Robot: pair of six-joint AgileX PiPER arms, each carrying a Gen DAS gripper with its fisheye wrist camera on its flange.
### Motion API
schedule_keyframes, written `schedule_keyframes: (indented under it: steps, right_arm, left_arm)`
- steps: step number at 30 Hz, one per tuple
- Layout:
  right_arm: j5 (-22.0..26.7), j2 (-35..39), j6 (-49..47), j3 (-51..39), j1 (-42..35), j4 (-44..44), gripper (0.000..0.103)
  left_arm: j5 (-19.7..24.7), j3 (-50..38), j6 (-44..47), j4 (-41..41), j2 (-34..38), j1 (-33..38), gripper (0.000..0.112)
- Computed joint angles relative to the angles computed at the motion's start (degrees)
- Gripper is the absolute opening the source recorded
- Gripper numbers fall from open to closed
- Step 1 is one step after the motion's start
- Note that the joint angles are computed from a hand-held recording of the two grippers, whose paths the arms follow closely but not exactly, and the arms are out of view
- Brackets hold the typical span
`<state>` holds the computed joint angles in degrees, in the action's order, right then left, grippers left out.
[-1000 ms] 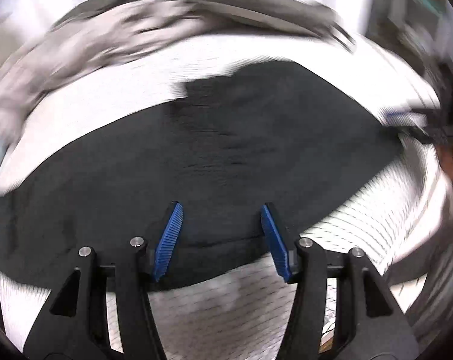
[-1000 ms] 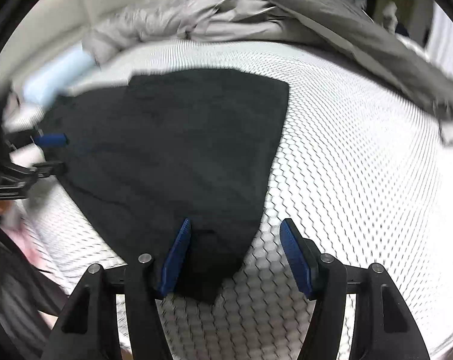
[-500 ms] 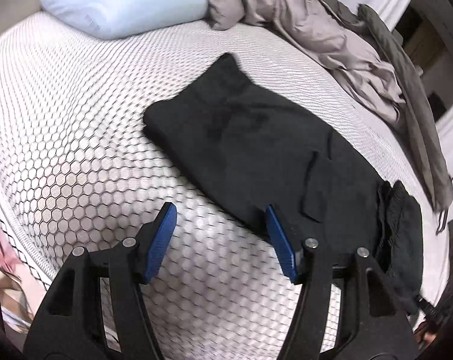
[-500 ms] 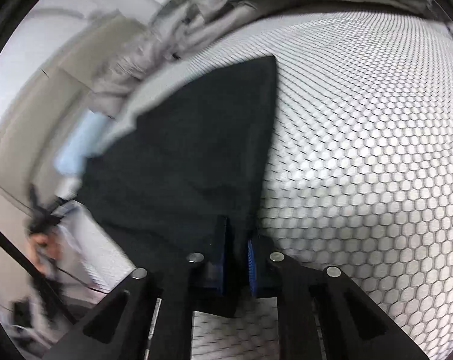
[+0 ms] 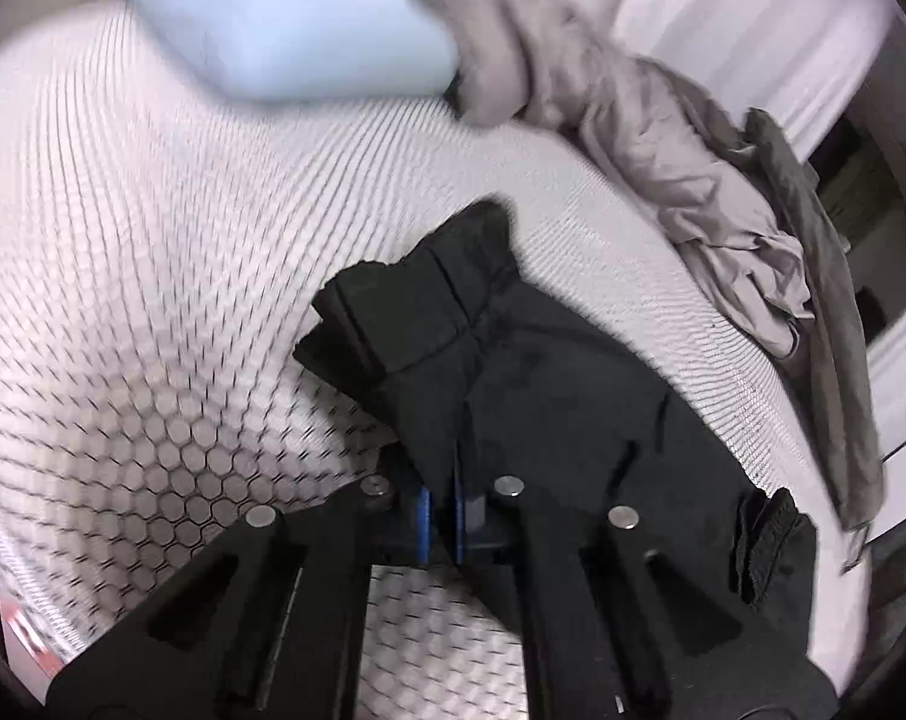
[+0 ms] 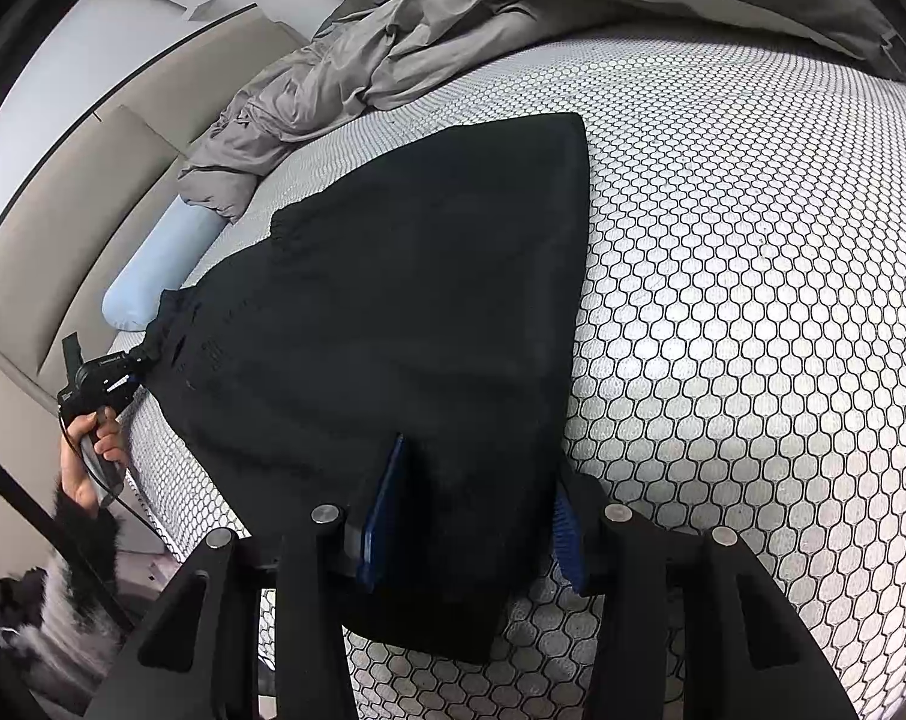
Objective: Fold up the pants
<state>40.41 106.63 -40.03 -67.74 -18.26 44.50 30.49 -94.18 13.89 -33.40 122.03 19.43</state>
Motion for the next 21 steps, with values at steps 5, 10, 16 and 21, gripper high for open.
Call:
schedule_keyframes:
  steps: [5, 10, 16, 21]
  right_arm:
    - [-1.4, -0.8, 1.5, 0.1, 0.3, -1.6, 0.045]
    - [-2.9, -3.3, 2.3, 1.4, -0.2, -2.9, 0.045]
    - [-4.0, -5.9, 2.6, 2.8, -4.3, -2.5, 0.045]
    - [-4.5, -7.0, 4.4, 3.2, -8.4, -4.0, 0.046]
  left_arm:
    - [-13.4, 10.6, -3.7, 6.7, -13.2, -10.1, 0.001]
    - [-15.2, 15.2, 1.1, 4.0, -21.9, -22.4, 0.001]
    - [-11.7, 14.0, 5.2, 2.0, -21.3, -40.3, 0.002]
    - [6.5, 1.8, 1.2, 10.7, -6.2, -52.4, 0.009]
